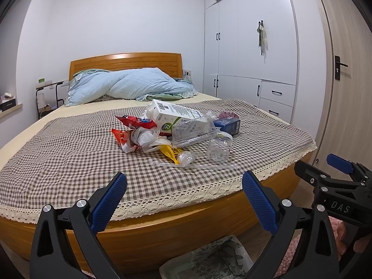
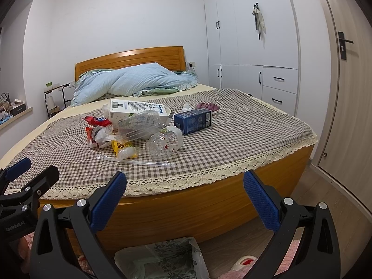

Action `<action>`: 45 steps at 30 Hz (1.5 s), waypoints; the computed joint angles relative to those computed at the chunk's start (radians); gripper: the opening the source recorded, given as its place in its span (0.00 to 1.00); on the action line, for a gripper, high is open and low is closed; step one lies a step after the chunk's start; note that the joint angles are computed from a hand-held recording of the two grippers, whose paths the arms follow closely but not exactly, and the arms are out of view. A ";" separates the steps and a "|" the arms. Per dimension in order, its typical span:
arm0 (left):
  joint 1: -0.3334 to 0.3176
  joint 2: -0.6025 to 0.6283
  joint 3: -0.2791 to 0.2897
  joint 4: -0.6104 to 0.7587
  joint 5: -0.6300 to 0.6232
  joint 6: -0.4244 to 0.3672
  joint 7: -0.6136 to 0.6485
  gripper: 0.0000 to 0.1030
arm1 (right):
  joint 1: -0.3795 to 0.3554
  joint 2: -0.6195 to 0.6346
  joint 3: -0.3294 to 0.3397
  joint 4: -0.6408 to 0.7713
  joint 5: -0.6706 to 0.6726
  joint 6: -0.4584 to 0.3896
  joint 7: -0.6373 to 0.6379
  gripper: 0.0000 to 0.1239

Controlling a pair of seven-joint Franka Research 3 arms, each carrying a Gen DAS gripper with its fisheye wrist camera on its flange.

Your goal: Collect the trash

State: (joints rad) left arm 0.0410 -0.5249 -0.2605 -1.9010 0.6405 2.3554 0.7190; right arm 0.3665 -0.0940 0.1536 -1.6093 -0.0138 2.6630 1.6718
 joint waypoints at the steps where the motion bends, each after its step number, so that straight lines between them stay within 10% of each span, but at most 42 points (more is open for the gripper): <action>1: 0.000 -0.001 -0.001 0.000 0.001 0.000 -0.001 0.93 | 0.000 0.000 0.000 0.001 0.001 -0.001 -0.001 0.78; 45: 0.007 0.012 0.007 0.005 -0.006 0.022 0.007 0.93 | 0.009 0.034 -0.006 0.032 0.009 -0.012 -0.022 0.78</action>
